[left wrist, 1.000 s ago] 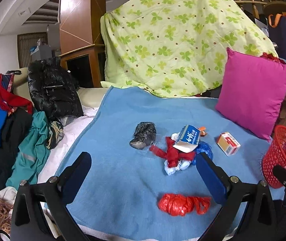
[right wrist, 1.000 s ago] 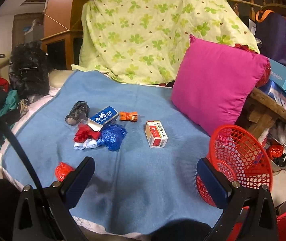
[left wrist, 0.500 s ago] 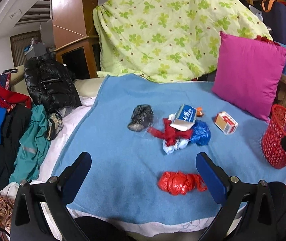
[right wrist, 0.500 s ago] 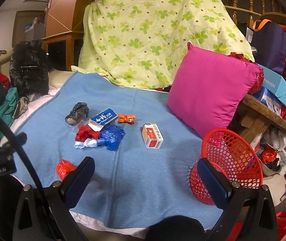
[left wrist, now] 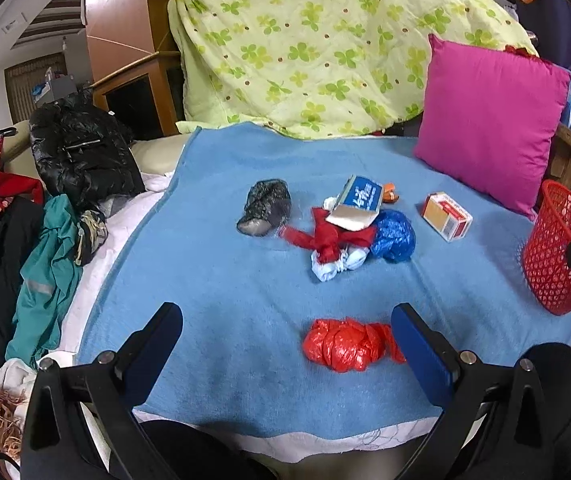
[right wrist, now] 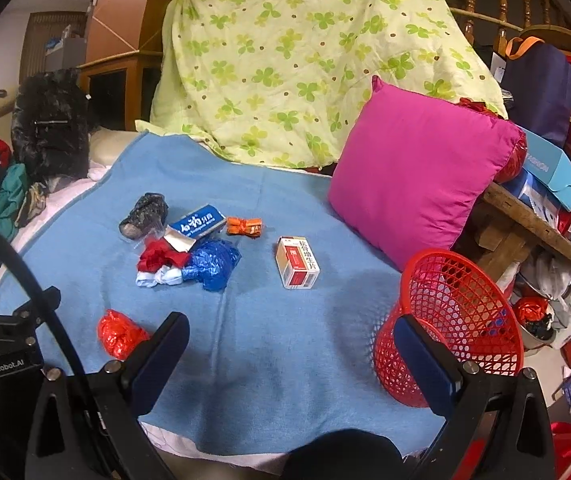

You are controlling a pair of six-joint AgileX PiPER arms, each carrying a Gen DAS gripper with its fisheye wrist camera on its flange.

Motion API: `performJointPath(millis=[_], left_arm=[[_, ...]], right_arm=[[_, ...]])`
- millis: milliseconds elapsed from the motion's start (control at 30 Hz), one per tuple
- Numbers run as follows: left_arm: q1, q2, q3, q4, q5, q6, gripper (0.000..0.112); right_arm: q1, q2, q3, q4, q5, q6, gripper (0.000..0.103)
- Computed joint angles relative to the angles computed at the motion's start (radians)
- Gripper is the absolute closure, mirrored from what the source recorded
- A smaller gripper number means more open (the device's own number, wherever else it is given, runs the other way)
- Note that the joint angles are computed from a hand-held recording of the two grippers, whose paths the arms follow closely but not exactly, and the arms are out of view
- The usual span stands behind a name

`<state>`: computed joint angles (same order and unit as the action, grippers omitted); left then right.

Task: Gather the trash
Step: 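Grasp the red plastic bag with the left tool while the right tool grasps the red-and-white medicine box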

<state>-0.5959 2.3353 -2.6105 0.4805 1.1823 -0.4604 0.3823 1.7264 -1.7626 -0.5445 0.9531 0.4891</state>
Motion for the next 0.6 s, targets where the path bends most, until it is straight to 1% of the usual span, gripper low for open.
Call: performJointPath(millis=[133,267,400,533,600], left_arm=[[0.006,0.002,0.017,-0.014,-0.005,0.0,0.009],[0.019,-0.014,0.078,-0.041,-0.033,-0.007,0.009],[0.028,0.005,0.087,-0.063,-0.034,0.001,0.009],[0.044,0.032,0.087,-0.109,-0.039,0.016,0.009],[0.052,0.066,0.041,-0.142,-0.018,0.034,0.009]], right_arm=[[-0.004,0.016,-0.001,0.014,-0.004,-0.007,0.0],[0.003,0.027,0.012,0.009,-0.012,0.0,0.0],[-0.009,0.05,0.02,0.032,-0.025,-0.006,0.0],[-0.035,0.08,0.036,0.068,-0.051,-0.02,0.0],[-0.053,0.099,0.041,0.096,-0.07,-0.038,0.0]])
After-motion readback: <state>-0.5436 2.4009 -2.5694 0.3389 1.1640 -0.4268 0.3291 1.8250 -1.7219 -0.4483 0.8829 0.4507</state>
